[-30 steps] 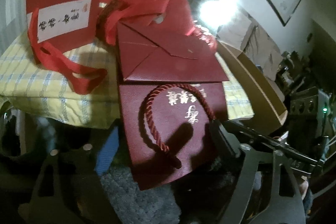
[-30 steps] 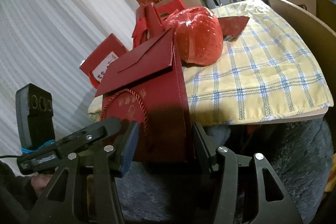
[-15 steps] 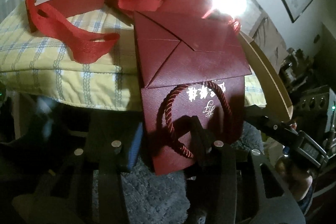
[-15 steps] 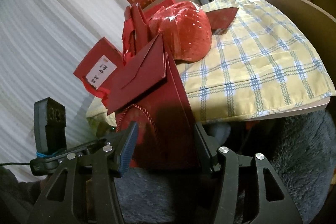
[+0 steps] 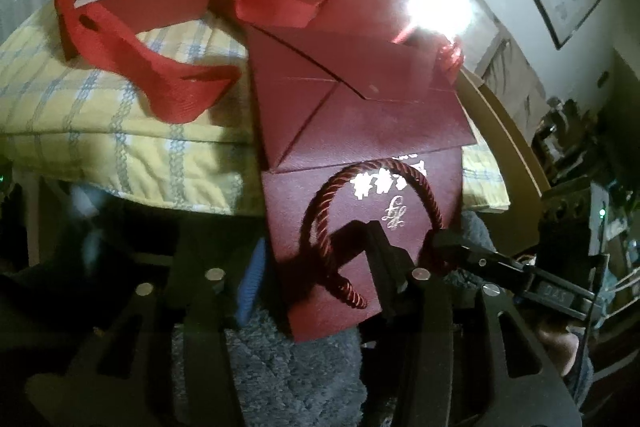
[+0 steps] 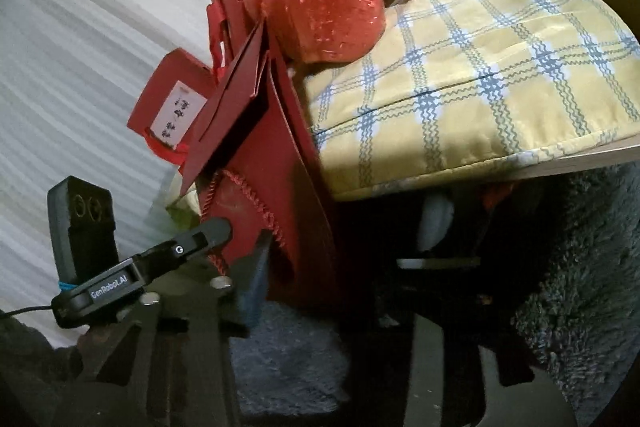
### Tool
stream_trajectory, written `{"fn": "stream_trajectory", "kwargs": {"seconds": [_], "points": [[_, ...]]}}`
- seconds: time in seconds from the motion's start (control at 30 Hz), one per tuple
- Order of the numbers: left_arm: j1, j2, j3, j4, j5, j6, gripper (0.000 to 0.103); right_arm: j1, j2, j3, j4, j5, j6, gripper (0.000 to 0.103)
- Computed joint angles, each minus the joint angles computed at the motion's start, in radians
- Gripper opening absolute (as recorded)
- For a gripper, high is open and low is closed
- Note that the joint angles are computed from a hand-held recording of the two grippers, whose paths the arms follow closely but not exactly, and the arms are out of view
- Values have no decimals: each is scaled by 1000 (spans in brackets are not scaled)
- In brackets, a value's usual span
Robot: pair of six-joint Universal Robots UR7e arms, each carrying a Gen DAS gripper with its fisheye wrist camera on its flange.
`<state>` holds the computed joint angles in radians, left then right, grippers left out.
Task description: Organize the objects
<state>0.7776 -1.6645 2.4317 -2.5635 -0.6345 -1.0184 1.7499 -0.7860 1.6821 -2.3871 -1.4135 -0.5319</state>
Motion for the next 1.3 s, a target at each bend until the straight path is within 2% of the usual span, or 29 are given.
{"fn": "stream_trajectory", "kwargs": {"seconds": [0.1,0.23,0.3,0.37,0.4,0.47,0.5,0.63,0.7,0.77,0.87,0.9,0.97,1.0,1.07,1.13,1.2,1.23,1.3], "points": [[5,-3,2,-17,-7,-3,50,-3,1,0,7,21,8,27],[-10,-25,22,9,18,-41,61,-16,-8,3,10,76,20,20],[-19,-20,73,-94,34,-12,66,-29,-7,-8,42,117,36,19],[3,4,101,-236,-28,50,67,-49,3,-31,108,175,62,16],[10,14,103,-276,-50,79,68,-59,9,-40,137,204,68,16],[-1,26,102,-313,-44,123,70,-65,11,-46,163,223,69,15],[-11,28,102,-313,-32,127,73,-65,11,-48,170,226,65,15],[-26,20,115,-348,-14,136,71,-37,-7,-28,112,174,25,16],[-28,18,131,-403,-13,146,70,-33,-8,-27,109,162,18,16],[-51,19,162,-517,-1,196,68,-41,-5,-32,117,172,25,16],[-97,49,197,-746,8,353,67,-69,17,-54,158,231,60,16],[-105,59,198,-790,5,399,67,-73,20,-58,165,238,63,16],[-91,64,197,-824,-44,440,67,-73,27,-66,188,245,56,17],[-84,71,192,-828,-66,450,67,-67,27,-65,192,235,48,17],[-81,78,161,-746,-32,418,66,-53,25,-55,175,210,31,18],[-58,65,138,-649,-19,358,52,-44,18,-47,152,188,16,18],[-42,42,111,-482,10,256,39,-37,9,-40,126,172,1,18],[-45,36,101,-401,26,200,36,-27,2,-31,97,147,-8,18],[-32,34,87,-349,21,173,36,-3,-7,-11,40,93,-34,18]]}}
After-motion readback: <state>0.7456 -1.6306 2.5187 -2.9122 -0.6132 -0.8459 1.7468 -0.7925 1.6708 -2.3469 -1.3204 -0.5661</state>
